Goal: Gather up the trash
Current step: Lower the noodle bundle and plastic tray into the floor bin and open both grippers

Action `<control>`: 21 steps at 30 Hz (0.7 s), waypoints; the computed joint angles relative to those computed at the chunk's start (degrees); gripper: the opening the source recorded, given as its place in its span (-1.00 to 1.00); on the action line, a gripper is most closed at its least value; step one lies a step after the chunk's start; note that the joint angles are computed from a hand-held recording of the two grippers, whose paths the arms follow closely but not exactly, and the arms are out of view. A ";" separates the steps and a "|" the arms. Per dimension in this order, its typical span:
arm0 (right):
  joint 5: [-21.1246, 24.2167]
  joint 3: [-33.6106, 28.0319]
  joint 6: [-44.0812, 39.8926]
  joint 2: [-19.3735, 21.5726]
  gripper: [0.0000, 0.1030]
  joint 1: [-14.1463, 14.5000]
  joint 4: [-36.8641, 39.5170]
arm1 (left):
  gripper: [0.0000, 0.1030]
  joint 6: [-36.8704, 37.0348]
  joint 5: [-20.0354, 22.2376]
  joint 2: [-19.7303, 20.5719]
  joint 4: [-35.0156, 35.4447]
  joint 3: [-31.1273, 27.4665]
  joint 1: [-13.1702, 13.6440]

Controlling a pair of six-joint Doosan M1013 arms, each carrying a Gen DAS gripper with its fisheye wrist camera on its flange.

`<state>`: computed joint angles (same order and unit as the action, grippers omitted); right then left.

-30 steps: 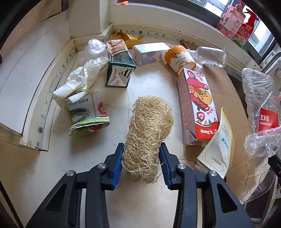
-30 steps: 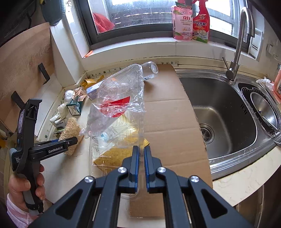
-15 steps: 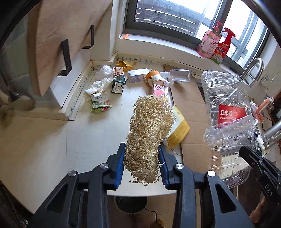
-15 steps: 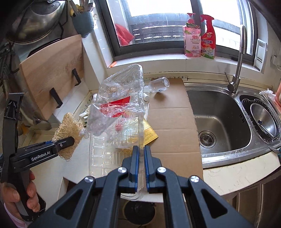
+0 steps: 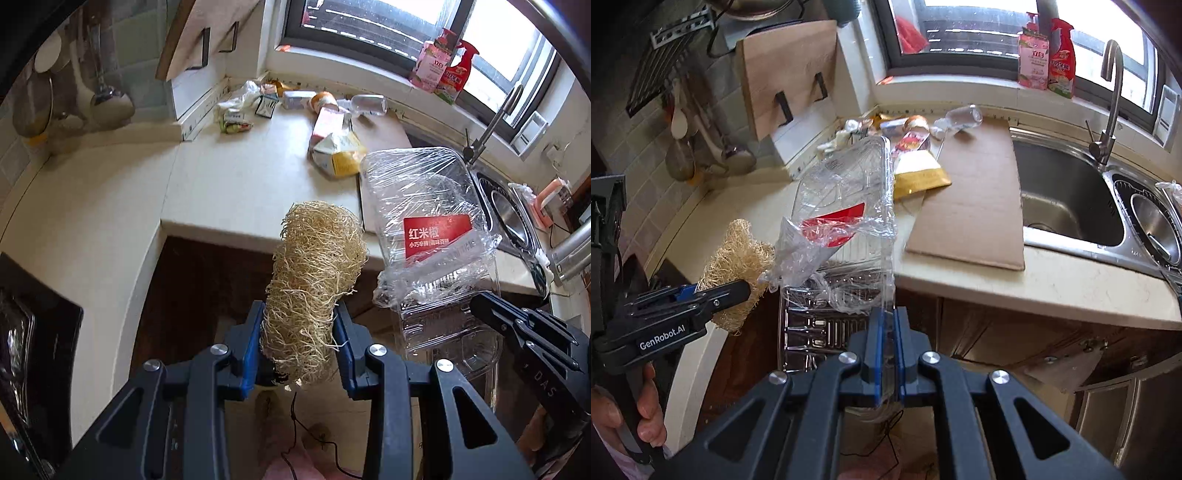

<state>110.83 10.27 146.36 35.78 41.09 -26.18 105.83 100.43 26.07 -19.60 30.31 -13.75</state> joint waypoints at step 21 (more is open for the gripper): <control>-16.80 46.55 5.39 -7.98 -0.89 -3.79 32.82 | -0.29 1.84 -12.66 -7.05 11.06 42.47 -0.11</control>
<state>94.02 56.82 151.75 27.80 37.29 6.64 107.66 87.77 19.02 -8.54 72.78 -13.86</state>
